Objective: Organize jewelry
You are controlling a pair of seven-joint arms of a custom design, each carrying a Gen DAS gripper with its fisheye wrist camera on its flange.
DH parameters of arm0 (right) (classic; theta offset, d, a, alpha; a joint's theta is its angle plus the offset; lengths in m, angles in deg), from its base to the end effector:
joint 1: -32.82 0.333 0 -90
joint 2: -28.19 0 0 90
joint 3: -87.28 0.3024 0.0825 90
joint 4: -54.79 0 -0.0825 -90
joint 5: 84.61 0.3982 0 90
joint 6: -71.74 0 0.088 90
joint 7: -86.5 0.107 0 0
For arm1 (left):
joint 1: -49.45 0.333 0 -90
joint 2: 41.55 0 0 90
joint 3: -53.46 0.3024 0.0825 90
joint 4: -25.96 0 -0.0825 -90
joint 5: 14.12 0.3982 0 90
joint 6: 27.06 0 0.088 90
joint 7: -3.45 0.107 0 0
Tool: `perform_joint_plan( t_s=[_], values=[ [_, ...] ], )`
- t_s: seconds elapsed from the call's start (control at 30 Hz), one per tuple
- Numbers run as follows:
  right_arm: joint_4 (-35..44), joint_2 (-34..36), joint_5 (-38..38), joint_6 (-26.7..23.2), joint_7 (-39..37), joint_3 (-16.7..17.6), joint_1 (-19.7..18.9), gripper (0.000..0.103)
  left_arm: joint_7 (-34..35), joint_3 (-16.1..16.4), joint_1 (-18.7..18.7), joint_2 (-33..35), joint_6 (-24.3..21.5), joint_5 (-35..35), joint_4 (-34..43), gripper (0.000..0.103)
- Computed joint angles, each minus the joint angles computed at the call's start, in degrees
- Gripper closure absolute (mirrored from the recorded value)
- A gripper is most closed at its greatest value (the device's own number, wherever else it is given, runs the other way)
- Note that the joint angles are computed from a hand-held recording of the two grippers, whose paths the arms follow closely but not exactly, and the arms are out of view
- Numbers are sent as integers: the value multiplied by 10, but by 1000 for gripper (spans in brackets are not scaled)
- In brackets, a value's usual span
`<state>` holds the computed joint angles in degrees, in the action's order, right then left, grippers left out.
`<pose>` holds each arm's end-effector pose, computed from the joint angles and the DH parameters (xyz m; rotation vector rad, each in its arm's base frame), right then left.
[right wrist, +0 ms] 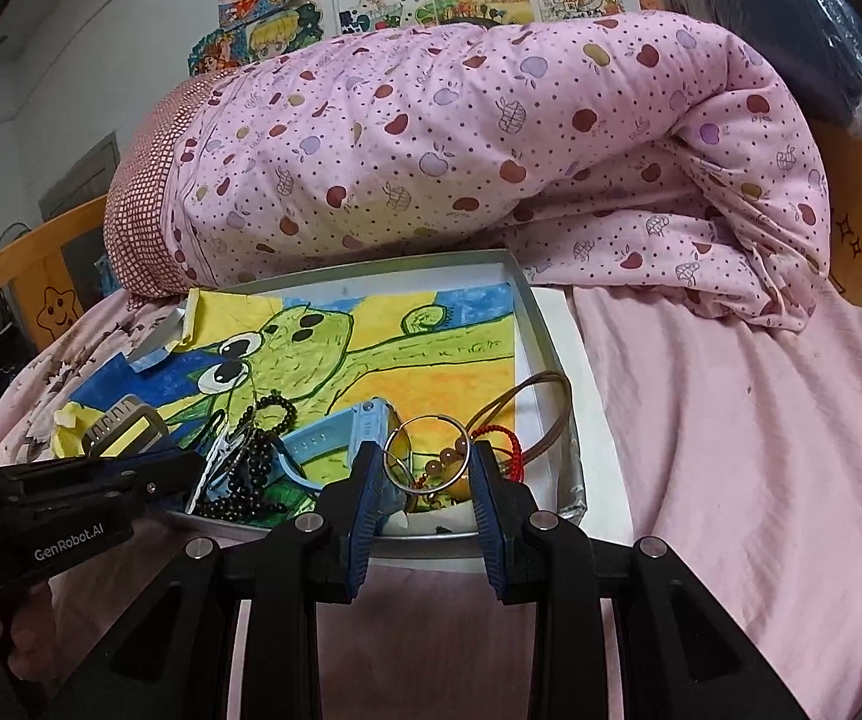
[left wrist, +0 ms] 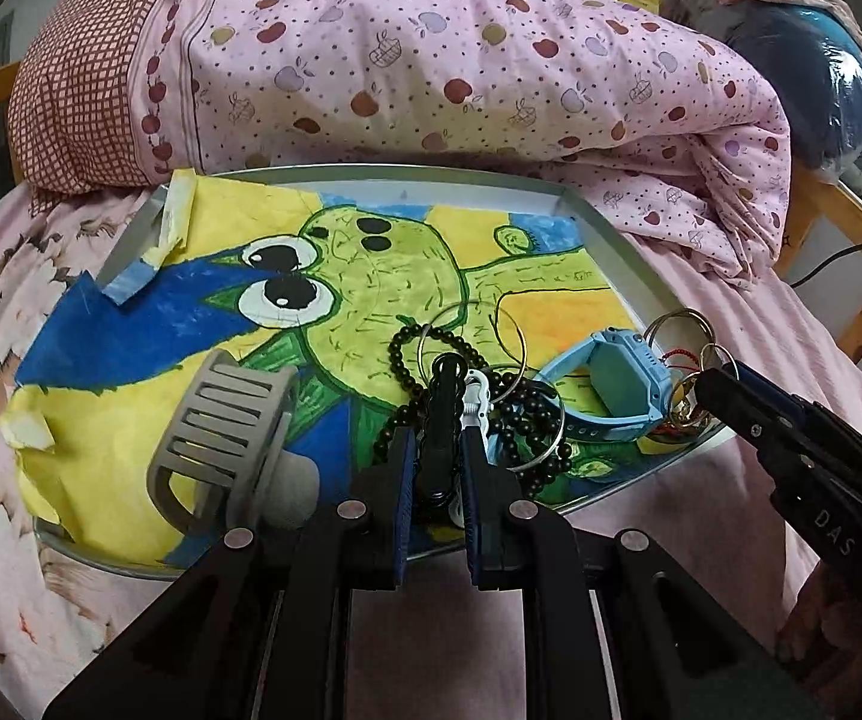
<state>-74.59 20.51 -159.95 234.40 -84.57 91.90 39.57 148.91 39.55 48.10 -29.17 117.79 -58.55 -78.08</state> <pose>0.5190 0.1567 0.4476 -1.3028 1.9013 -0.8460 0.6460 -0.1584 0.4561 -1.1976 2.5027 -1.1286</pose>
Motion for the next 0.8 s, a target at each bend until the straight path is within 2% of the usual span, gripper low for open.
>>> perform_joint_plan(
  t_s=[0.17, 0.47, 0.53, 0.57, 0.63, 0.8],
  values=[
    [-1, 6, 55, -3, -47, -2, 5, 74, -14, 1, 0, 2, -7, 5, 5, 91],
    [-13, -8, 68, -5, -41, 4, -2, 73, -46, 3, 4, 3, -23, 10, 14, 89],
    [-15, -15, 66, -14, -40, 9, -3, 73, -38, 1, 5, -3, -20, 1, 10, 84],
    [-15, -19, 65, -18, -39, 11, -3, 73, -32, 1, 6, -7, -18, -5, 7, 77],
    [-19, -30, 52, -27, -22, 17, -6, 58, -21, 1, 7, -15, -16, -20, 2, 68],
    [-28, -64, 32, -50, 0, 29, -11, 56, -1, 7, 3, -35, -11, -50, -7, 55]
  ],
)
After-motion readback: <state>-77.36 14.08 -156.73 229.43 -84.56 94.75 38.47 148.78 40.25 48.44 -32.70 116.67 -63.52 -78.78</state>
